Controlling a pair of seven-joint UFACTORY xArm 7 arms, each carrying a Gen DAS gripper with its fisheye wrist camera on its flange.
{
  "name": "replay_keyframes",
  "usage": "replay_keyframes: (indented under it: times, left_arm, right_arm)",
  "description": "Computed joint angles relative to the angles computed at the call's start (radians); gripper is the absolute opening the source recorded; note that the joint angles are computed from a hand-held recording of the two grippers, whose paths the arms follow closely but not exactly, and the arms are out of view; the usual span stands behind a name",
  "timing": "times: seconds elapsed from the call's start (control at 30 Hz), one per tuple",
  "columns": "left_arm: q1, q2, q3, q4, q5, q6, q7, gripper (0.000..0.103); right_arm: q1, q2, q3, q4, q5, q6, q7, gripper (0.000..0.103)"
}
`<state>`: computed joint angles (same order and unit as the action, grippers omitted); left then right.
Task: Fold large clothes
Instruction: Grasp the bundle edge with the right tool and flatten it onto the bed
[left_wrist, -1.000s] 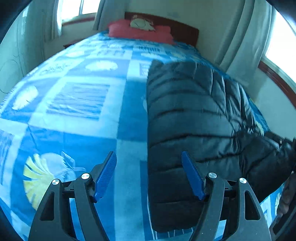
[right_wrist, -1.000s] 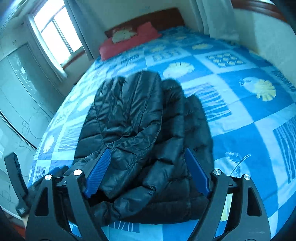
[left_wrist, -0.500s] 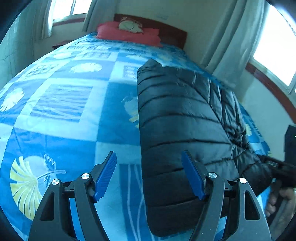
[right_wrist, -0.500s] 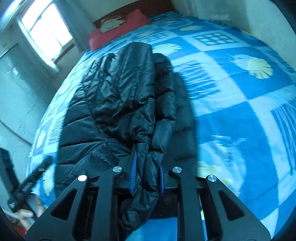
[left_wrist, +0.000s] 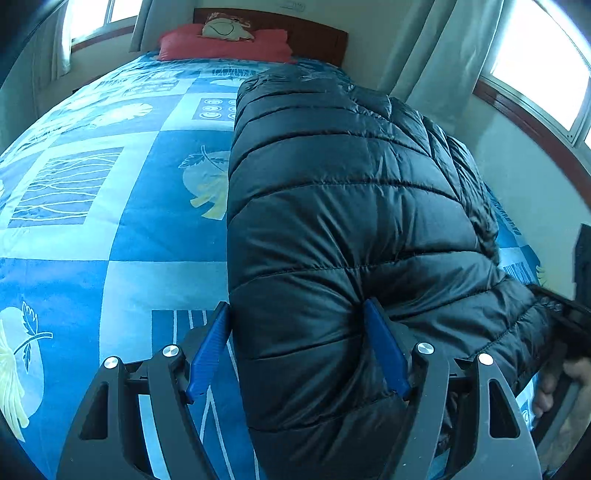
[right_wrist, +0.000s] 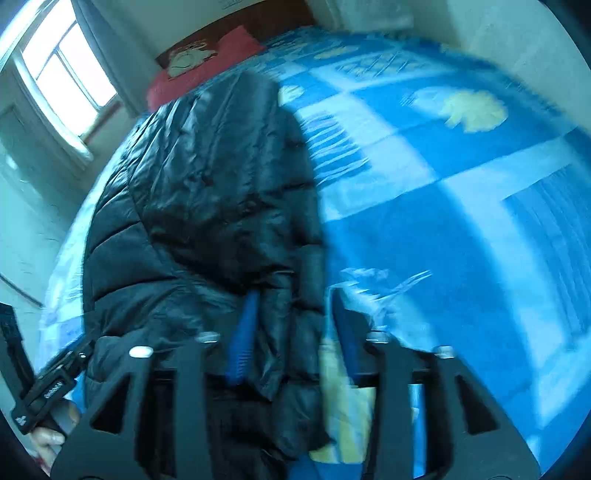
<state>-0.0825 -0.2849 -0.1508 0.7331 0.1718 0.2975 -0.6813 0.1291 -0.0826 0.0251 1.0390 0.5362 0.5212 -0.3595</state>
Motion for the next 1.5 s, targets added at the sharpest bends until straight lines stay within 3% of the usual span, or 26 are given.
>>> replay_keyframes:
  times: [0.1, 0.2, 0.3, 0.37, 0.43, 0.57, 0.73, 0.87, 1.0, 1.1, 1.27, 1.37, 1.43, 1.5]
  left_arm:
    - [0.021, -0.005, -0.022, 0.008, 0.041, 0.016, -0.024, 0.072]
    - [0.016, 0.002, -0.020, 0.025, 0.047, 0.029, -0.034, 0.072]
    - [0.013, 0.014, -0.016, 0.038, 0.049, 0.039, -0.041, 0.072]
    - [0.012, 0.023, -0.014, 0.049, 0.057, 0.051, -0.041, 0.072]
    - [0.012, 0.036, -0.020, 0.069, 0.076, 0.071, -0.049, 0.072]
    - [0.007, 0.084, -0.016, 0.106, 0.117, 0.091, -0.052, 0.073]
    - [-0.054, 0.093, 0.070, 0.092, -0.083, 0.060, 0.092, 0.075]
    - [-0.070, -0.003, 0.100, 0.033, -0.216, 0.059, 0.162, 0.071]
    - [0.050, -0.112, 0.008, 0.005, -0.089, -0.003, 0.057, 0.071]
    - [0.099, -0.052, -0.026, 0.083, -0.005, -0.020, 0.042, 0.071]
    - [0.109, 0.115, -0.009, 0.220, 0.073, -0.029, -0.003, 0.071]
    - [0.082, 0.204, 0.022, 0.289, 0.099, -0.001, -0.015, 0.071]
    - [0.058, 0.250, 0.048, 0.318, 0.093, -0.010, -0.008, 0.073]
    - [0.038, 0.284, 0.059, 0.359, 0.169, 0.017, -0.067, 0.074]
  right_arm:
    - [-0.003, -0.104, 0.024, -0.067, -0.113, -0.083, 0.102, 0.045]
    - [0.087, -0.169, -0.026, -0.097, -0.011, -0.075, -0.033, 0.024]
    - [0.131, -0.161, -0.032, -0.094, 0.022, -0.025, -0.112, 0.023]
    - [0.103, -0.128, 0.002, -0.109, -0.062, -0.061, -0.056, 0.023]
    - [0.086, -0.057, 0.011, -0.070, -0.074, -0.027, -0.038, 0.026]
    - [0.088, 0.022, 0.005, -0.059, 0.074, -0.070, -0.141, 0.028]
    - [0.070, 0.000, 0.044, -0.070, -0.062, -0.097, -0.041, 0.028]
    - [0.069, -0.077, 0.046, -0.078, -0.150, -0.028, 0.028, 0.031]
    - [0.099, -0.122, 0.037, -0.029, -0.139, -0.052, 0.040, 0.045]
    - [0.111, -0.042, 0.051, 0.069, -0.183, -0.102, 0.052, 0.046]
    - [0.100, 0.169, 0.074, 0.261, -0.225, -0.140, 0.037, 0.045]
    - [0.085, 0.277, 0.072, 0.358, -0.320, -0.099, 0.101, 0.045]
    - [0.068, 0.329, 0.077, 0.397, -0.330, -0.081, 0.117, 0.044]
    - [0.044, 0.382, 0.097, 0.440, -0.313, -0.061, 0.097, 0.045]
